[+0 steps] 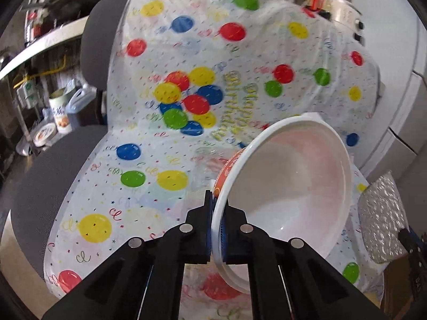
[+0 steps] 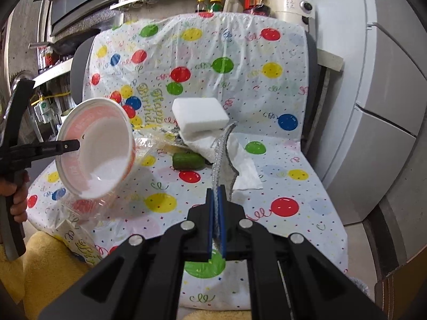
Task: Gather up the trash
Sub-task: 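Carry the noodle bowl and bubble wrap with both tools toward the bin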
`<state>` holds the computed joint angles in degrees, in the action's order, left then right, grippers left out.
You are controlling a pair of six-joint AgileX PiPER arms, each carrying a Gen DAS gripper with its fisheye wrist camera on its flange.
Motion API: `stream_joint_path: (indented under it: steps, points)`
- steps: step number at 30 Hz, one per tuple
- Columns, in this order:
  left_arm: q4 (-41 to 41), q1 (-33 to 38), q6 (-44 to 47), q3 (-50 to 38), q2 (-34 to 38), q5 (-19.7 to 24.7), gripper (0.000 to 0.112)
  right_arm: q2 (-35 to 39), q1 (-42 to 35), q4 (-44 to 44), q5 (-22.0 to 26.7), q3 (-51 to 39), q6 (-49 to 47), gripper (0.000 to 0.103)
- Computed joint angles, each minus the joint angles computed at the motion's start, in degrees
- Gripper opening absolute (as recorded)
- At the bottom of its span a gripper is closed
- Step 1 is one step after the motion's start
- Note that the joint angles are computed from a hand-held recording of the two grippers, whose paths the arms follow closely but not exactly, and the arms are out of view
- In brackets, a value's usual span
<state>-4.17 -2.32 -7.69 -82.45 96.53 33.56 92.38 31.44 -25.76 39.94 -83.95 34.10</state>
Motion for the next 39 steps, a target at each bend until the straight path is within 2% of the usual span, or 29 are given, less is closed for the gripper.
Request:
stream_joint_path:
  steps: [2,5,10,20,26,32,35,39]
  points:
    - [-4.67,-0.63,4.21,1.31,-2.11,0.13,0.005,-1.5,-0.4,-0.11,-0.67,1.17,0.72,0.004]
    - [-5.38,-3.41,5.42,3.39,-4.95,-0.33,0.005,-4.03,-1.5,0.73,-1.64,3.01,1.18,0.004]
    - [0.93,-10.82,1.09,7.36,-8.06,-3.5,0.005,-8.64,-3.69,1.11,-2.63,6.9,2.4,0.004]
    - [-4.8,-21.7,4.4,8.78,-7.27,-4.91,0.005,-19.91,-7.66,-2.54,0.07,16.79,5.85,0.004]
    - [-5.71,-29.2,5.12,6.93,-3.79,-7.09,0.005,-27.87,-8.91,-8.09,5.27,23.59,10.35,0.004]
    - [-6.83,-36.29,6.08,2.12,2.31,-8.93,0.005,-37.65,-12.6,-12.16,12.66,32.13,13.73,0.004]
    - [-6.39,-39.86,5.0,-1.92,6.55,-7.67,0.005,-42.6,-18.95,-9.16,13.96,36.5,10.2,0.004]
    - [-7.03,-44.0,4.52,-7.97,12.43,-5.42,0.005,-47.98,-30.19,-3.64,12.44,41.83,2.59,0.004]
